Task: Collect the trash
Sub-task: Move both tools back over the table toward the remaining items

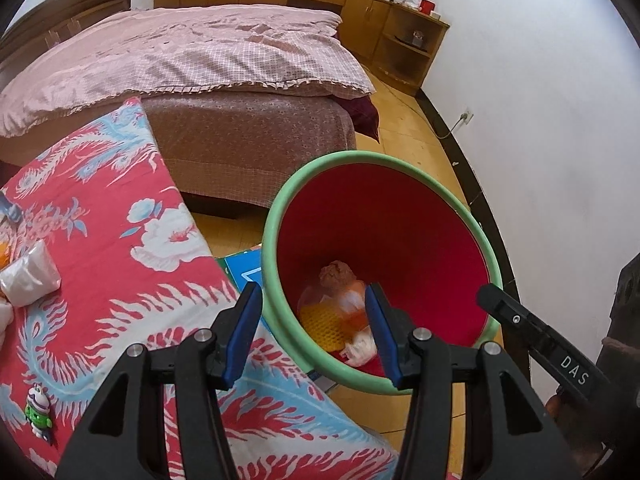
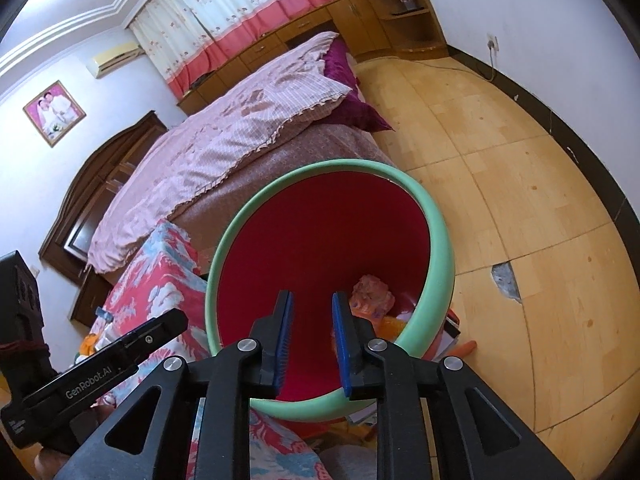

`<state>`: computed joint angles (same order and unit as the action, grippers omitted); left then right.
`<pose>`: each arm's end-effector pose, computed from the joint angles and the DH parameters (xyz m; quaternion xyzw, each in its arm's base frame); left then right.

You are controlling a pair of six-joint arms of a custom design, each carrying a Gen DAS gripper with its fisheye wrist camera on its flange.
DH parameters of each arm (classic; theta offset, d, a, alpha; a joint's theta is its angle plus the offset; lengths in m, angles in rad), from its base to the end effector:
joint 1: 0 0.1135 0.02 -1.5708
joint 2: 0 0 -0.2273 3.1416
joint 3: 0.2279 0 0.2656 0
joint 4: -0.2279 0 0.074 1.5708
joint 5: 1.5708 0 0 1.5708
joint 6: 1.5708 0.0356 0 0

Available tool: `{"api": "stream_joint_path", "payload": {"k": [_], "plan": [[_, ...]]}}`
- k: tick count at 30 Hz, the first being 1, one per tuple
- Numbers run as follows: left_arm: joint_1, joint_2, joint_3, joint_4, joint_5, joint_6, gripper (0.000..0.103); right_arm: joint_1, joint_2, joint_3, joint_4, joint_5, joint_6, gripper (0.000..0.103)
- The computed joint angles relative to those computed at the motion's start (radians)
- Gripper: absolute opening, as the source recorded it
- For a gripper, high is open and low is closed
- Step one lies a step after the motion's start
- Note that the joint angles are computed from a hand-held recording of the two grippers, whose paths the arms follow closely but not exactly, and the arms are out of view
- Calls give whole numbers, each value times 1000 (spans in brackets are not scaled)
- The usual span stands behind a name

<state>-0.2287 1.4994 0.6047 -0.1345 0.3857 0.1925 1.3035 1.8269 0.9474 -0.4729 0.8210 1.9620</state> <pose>0.2576 -0.0737 0.0843 0.2478 0.9141 -0.1894 0.2592 0.1070 0.2922 0.0764 0.3359 0.8484 0.1243 0.3897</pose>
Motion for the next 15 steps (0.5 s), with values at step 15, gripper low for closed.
{"api": "stream_joint_path", "payload": {"k": [15], "plan": [[151,-150,-54,-95,65,53,53,31,19,77,-58,24,16,41]]}}
